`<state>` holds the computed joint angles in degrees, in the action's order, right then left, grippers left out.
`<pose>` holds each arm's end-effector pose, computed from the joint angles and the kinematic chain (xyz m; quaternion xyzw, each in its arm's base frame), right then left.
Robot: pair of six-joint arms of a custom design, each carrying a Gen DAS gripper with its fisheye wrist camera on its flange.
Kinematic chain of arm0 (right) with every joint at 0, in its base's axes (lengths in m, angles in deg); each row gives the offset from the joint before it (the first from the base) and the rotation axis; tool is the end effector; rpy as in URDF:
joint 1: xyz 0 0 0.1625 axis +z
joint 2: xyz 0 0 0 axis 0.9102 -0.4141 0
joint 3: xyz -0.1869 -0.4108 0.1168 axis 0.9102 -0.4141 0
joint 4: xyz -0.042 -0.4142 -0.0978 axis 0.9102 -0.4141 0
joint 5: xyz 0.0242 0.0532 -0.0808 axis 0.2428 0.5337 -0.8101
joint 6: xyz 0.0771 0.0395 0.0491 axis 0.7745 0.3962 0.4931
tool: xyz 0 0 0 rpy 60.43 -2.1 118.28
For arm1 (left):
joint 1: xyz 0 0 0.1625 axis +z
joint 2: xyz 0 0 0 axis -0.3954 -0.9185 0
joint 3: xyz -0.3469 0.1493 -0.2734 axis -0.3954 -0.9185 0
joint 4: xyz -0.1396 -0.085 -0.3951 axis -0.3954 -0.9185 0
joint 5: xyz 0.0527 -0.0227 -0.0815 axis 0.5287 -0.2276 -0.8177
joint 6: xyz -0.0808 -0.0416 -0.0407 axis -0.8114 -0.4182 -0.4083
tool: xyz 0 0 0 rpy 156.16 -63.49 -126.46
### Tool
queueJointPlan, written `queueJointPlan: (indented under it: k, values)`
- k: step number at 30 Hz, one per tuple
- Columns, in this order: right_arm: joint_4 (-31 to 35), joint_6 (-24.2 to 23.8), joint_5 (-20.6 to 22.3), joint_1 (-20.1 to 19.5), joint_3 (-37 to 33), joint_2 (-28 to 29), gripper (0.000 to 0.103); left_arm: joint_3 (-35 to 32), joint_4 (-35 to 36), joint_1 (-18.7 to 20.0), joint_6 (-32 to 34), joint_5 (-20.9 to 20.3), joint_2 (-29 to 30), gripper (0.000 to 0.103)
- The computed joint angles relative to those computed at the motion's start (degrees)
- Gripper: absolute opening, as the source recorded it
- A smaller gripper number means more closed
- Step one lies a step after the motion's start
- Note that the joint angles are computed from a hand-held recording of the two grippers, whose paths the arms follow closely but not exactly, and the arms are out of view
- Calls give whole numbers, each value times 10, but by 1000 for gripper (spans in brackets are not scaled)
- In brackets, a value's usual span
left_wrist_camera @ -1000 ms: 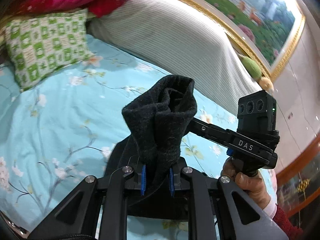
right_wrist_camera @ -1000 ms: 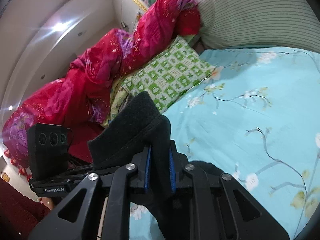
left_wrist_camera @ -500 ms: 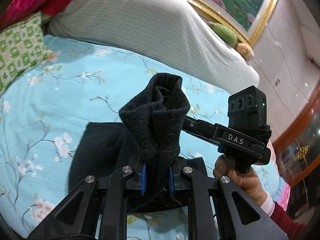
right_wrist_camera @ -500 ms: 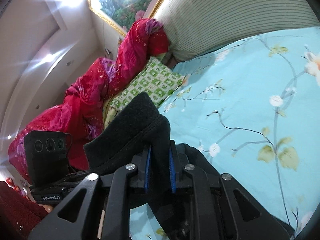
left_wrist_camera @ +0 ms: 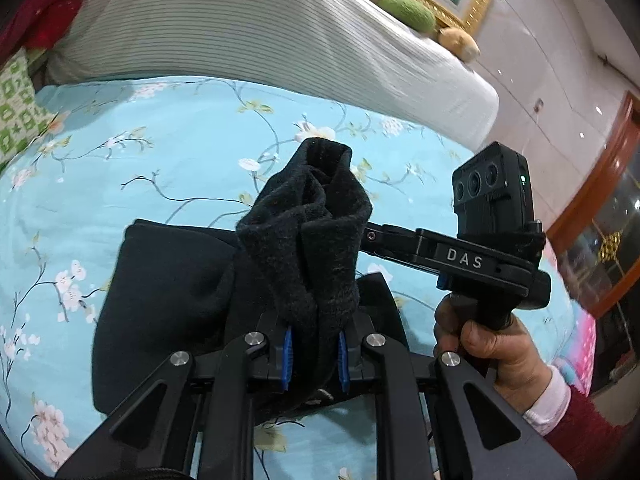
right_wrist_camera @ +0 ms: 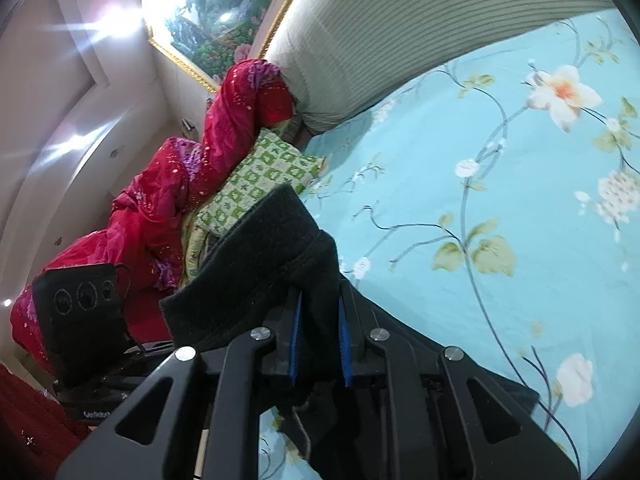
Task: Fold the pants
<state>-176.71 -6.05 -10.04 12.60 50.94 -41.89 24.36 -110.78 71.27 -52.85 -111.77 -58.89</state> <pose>0.0102 -0.7866 0.3901 -0.1746 0.9020 -0.3897 0.0639 -0.4447 -0.7518 0.0213 0.3074 0.9145 -0.2323 0.1236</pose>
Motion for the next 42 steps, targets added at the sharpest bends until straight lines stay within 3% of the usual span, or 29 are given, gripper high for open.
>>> queueJointPlan:
  k: [4,12,17,19,21,24,27,29,30,36,42]
  values:
    - [-23,17,-13,-10,18,-8,21,-8,15,2,19,-17,12,17]
    - [-73,34,-91,-8,65,-35,22,-4,27,0,48,-17,25,20]
    - [-111,57,-103,-11,93,-48,22,-9,38,5,41,-36,28,26]
    - [-123,67,-106,-12,102,-54,22,-7,40,7,45,-49,26,38]
    - [-141,78,-111,-13,114,-59,22,-8,54,10,46,-80,24,44]
    - [-172,104,-117,-15,133,-69,22,-1,55,7,58,-89,21,51]
    - [-201,126,-116,-18,153,-80,31,10,57,7,66,-104,14,55]
    - [-219,140,-114,-17,166,-89,51,19,58,8,62,-118,7,57]
    - [-226,142,-116,-16,170,-92,55,22,56,9,61,-124,4,57]
    - [-248,133,-142,0,189,-100,63,43,28,14,48,-131,-21,60]
    - [-246,136,-173,14,188,-94,68,43,0,26,13,-76,-37,74]
